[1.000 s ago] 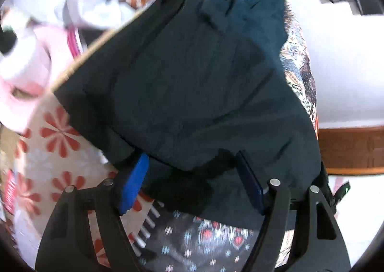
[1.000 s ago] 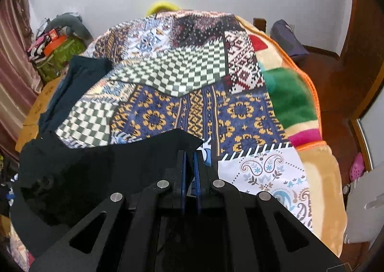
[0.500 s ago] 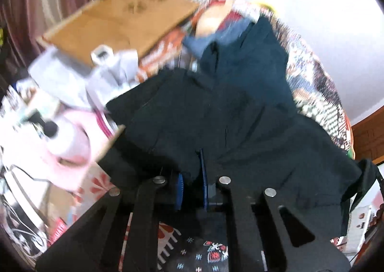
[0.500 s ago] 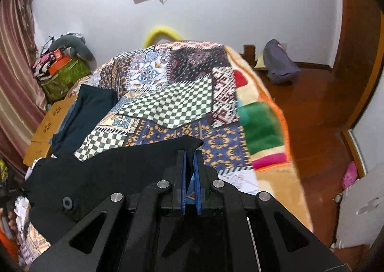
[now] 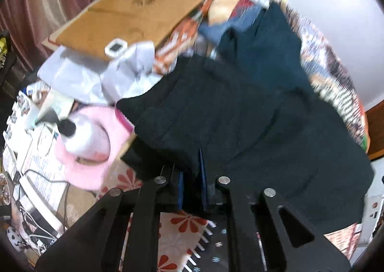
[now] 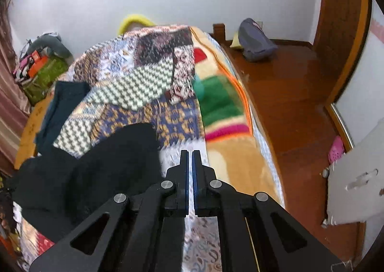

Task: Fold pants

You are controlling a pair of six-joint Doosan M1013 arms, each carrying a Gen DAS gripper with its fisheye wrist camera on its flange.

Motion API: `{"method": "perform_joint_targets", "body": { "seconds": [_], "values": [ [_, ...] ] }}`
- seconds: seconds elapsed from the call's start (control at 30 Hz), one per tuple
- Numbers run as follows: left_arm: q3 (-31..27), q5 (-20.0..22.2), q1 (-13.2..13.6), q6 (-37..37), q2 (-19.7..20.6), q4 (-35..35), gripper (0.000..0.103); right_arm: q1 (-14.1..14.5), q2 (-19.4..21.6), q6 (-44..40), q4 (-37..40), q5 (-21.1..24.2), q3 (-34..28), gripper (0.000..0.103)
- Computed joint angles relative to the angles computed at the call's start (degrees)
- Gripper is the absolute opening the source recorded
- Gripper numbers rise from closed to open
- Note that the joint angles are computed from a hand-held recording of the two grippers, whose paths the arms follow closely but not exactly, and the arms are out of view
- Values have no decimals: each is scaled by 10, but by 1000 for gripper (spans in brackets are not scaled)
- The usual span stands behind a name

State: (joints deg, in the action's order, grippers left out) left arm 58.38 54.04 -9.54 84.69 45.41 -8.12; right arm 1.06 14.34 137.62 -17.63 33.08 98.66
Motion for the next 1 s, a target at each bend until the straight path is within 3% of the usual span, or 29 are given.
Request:
{"method": "perform_joint_targets", "body": {
  "seconds": [0.17,0.3,0.8,0.87,0.93,1.0],
  "values": [
    [4,12,-1,-9,9,-11,11,11,-7,-27,66,-31,27,6],
    [12,5,-7,-7,6,13,11,27,5,-17,59,-32,33,25],
    [24,-12,-23,5,4,70,13,43,79,-59,24,43,-25,37],
    [25,-15,-26,4,4,82,13,53,87,-46,-14,60,-32,33],
    [28,-21,-30,1,3,98,13,60,90,-29,-43,69,-35,15],
    [31,-28,-32,3,1,106,13,61,87,-28,-44,66,-34,9]
  ]
}}
